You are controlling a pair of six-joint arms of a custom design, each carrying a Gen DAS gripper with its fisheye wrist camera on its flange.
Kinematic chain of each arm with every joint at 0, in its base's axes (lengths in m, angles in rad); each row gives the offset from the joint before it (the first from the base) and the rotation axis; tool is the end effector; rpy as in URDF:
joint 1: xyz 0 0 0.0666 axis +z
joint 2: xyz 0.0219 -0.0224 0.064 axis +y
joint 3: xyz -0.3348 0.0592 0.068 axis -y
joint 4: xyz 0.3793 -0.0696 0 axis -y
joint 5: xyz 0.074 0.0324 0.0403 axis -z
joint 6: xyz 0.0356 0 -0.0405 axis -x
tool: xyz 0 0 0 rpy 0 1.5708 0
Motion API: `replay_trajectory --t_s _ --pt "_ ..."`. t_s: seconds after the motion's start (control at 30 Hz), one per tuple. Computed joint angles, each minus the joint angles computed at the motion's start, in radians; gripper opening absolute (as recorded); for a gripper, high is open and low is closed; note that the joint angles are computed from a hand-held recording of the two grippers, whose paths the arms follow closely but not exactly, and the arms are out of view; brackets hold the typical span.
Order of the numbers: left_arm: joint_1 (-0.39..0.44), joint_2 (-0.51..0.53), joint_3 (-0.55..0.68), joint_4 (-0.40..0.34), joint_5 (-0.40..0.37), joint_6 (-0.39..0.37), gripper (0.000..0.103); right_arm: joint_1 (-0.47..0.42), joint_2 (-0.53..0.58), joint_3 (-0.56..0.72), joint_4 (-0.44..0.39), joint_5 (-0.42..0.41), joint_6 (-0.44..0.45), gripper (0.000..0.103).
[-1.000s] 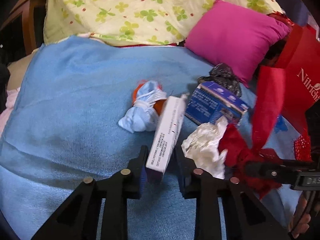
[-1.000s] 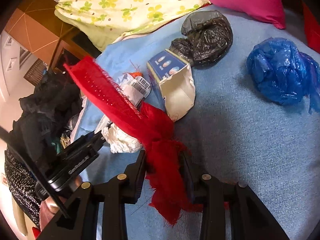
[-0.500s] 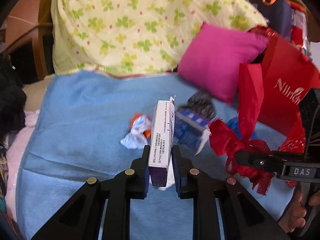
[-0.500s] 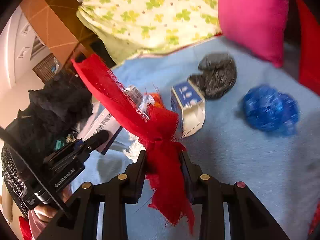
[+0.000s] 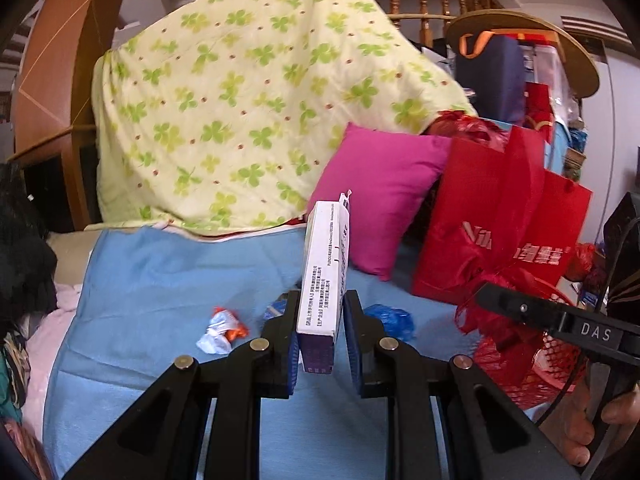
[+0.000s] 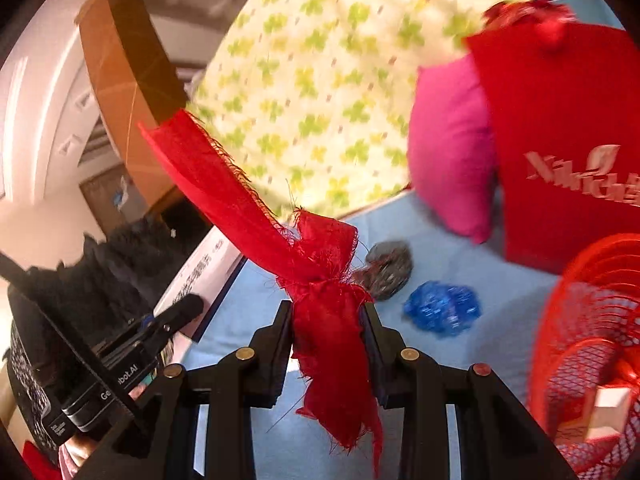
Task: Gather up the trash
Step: 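Lift both items to the red mesh basket and open both tools to release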
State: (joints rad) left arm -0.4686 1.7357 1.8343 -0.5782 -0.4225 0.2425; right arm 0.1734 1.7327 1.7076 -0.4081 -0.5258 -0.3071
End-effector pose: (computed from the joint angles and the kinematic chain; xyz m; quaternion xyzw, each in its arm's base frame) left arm 0.5558 -0.2654 0.4377 -0.0138 0.8428 -0.0086 0.5381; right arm 0.6049 0.1237 0.3964 -0.0853 0.8211 0.3364 0.4531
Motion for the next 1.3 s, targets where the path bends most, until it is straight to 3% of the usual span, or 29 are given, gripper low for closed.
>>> replay_trajectory --t_s 0.27,0.67,1.07,1.3 --pt "-0.076 0.078 0.128 -0.067 -0.040 -0.021 0.022 -0.086 -0.078 -0.111 0.106 0.008 -0.045 0.035" --pt "-0.159 0.245 0.362 -0.141 -0.052 -0.083 0.022 -0.172 -0.082 -0.130 0.145 0.011 -0.100 0.035" --pt "-0.192 0.389 0.560 -0.230 -0.001 -0.112 0.022 -0.238 -0.059 -0.119 0.153 -0.002 -0.144 0.035" --pt "-0.195 0.376 0.530 -0.190 0.065 -0.111 0.022 -0.250 -0.048 -0.113 0.159 0.006 -0.168 0.035"
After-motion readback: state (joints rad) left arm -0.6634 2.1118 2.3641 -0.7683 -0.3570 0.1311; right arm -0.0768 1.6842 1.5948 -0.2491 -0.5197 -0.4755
